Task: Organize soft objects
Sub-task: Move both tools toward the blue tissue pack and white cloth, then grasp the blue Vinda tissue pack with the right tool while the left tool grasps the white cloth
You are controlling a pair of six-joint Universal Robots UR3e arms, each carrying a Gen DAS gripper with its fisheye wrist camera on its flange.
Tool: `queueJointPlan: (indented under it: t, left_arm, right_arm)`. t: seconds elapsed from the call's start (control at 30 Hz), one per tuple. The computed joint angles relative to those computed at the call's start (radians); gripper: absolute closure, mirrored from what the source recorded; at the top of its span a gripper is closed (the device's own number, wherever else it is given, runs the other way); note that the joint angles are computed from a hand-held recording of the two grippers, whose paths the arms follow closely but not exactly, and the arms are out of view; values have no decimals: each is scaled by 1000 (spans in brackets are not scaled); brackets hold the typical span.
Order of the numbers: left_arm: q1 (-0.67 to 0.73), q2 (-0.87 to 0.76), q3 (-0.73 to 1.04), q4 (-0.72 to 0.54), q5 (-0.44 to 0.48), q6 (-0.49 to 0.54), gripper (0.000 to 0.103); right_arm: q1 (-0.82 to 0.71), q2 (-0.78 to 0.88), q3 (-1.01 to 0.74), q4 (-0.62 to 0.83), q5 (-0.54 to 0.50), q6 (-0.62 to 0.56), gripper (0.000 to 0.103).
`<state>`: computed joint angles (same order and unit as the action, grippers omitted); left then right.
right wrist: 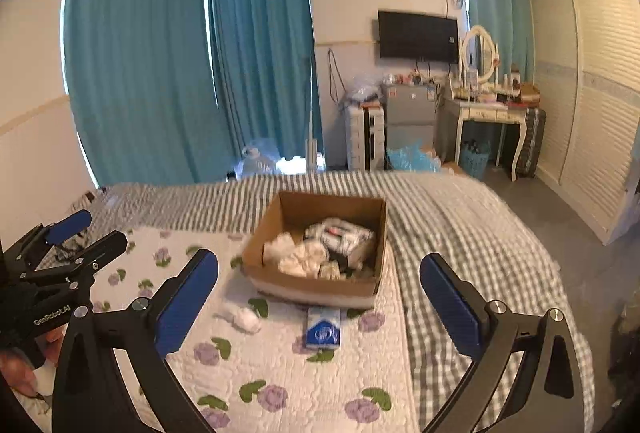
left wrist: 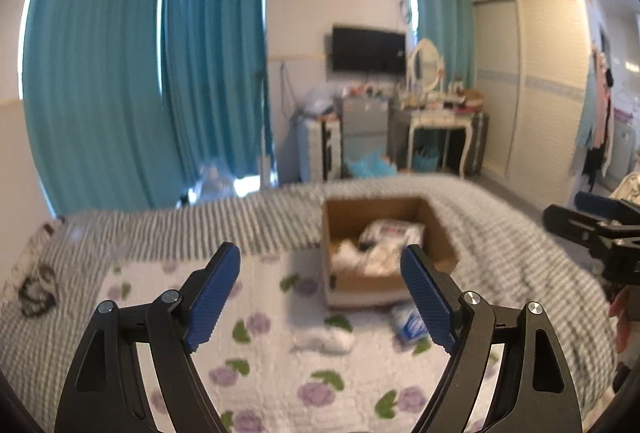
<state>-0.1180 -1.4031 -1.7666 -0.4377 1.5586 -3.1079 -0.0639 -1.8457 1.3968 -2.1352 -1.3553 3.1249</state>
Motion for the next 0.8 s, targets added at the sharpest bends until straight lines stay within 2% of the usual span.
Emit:
queueJointPlan:
  t: [0.07, 0.27, 0.57, 0.73, 0.8]
  left_arm:
    - [-1, -33, -46, 45, 16, -5, 19]
    - [40, -197, -133, 144, -34, -30, 19]
    - [19, -513, -27, 142, -98, -9, 19]
    - [13, -608, 54, 103, -99, -8, 19]
    - [3, -634, 86, 94, -82, -7, 19]
  right_arm:
    - [24, 26, 51, -42, -16, 12, 1]
    - [77, 179, 198, -214, -53, 51, 1]
    - [132, 485, 223, -363, -92, 64, 3]
    - [141, 611, 170, -376, -103, 69, 15]
    - [128, 647, 159, -375, -86, 86, 26]
